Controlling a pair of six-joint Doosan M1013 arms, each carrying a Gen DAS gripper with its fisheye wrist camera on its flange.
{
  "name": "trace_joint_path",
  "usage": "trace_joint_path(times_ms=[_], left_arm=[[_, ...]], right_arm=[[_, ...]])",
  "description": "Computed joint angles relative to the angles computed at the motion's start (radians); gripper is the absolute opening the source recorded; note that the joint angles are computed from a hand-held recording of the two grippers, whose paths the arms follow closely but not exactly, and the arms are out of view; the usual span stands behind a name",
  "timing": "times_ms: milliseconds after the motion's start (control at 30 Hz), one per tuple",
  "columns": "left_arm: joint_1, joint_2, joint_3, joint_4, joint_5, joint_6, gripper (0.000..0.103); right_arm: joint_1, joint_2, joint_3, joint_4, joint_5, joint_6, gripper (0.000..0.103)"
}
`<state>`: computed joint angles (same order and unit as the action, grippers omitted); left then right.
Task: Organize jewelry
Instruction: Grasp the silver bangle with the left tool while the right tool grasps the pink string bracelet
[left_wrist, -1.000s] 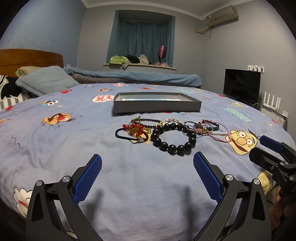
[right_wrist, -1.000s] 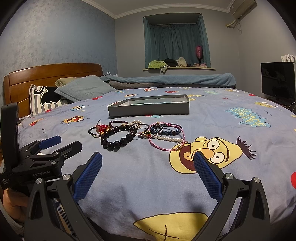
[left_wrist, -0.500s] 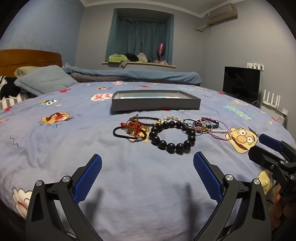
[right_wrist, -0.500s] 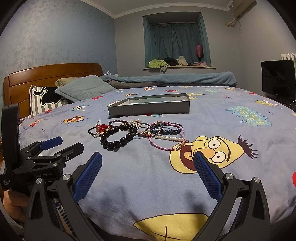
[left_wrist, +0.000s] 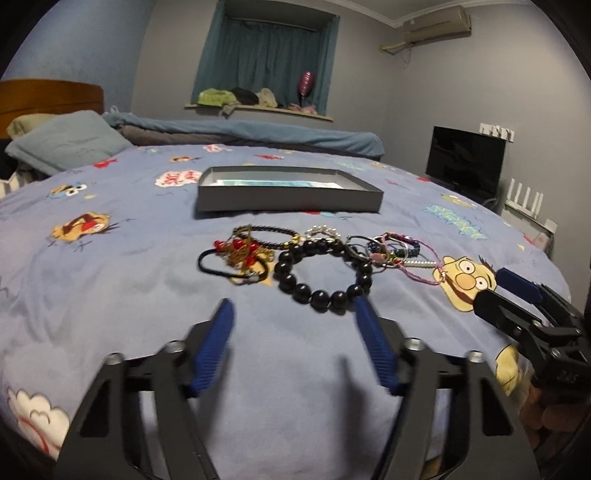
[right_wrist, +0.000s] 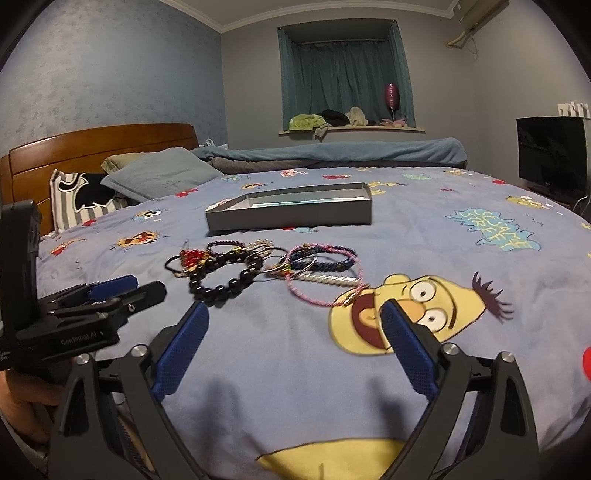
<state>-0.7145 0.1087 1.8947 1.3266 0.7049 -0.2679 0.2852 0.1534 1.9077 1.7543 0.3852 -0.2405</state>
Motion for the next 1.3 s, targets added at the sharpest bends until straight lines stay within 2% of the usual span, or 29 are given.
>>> trace_joint_path(times_ms=[133, 167, 300, 333, 533, 667, 767, 833, 933, 1000, 1167, 1300], left_arm=[[0.022, 0.007, -0.031, -0.033, -0.06, 0.083, 0.062], [0.028, 0.013, -0.045, -0.048, -0.073, 0.112, 0.062], [0.054, 0.046, -0.102, -0.16, -0.124, 0.267, 0.062], [0.061, 0.053, -0.114, -0.19, -0.14, 0.308, 0.062], [0.095, 0.097, -0.179, -0.353, -0.194, 0.541, 0.062], [0.102, 0.129, -0.227, -0.458, -0.167, 0.744, 0.062], [0.12, 0.144, -0.249, -0.572, -0.177, 0.872, 0.053], [0.123, 0.15, -0.254, -0.585, -0.181, 0.892, 0.047], [0.13, 0.146, -0.246, -0.595, -0.215, 0.902, 0.046], [0.132, 0.139, -0.236, -0.579, -0.236, 0.882, 0.046], [0.128, 0.114, -0.209, -0.474, -0.261, 0.767, 0.046], [0.128, 0.097, -0.196, -0.427, -0.257, 0.711, 0.046]], right_arm=[[-0.001, 0.029, -0.062, -0.213, -0.044, 0.205, 0.089], [-0.002, 0.039, -0.082, -0.301, -0.047, 0.292, 0.088], [-0.004, 0.075, -0.137, -0.578, -0.023, 0.548, 0.088], [-0.004, 0.08, -0.142, -0.608, -0.019, 0.569, 0.088], [-0.016, 0.094, -0.149, -0.632, 0.003, 0.594, 0.088], [-0.027, 0.1, -0.154, -0.645, 0.021, 0.617, 0.088], [-0.029, 0.109, -0.167, -0.672, 0.034, 0.64, 0.088], [-0.027, 0.114, -0.176, -0.69, 0.044, 0.65, 0.088], [-0.025, 0.125, -0.196, -0.725, 0.064, 0.679, 0.086], [-0.022, 0.135, -0.213, -0.752, 0.082, 0.709, 0.08], [-0.019, 0.145, -0.231, -0.765, 0.118, 0.717, 0.079], [-0.024, 0.154, -0.24, -0.762, 0.157, 0.725, 0.057]])
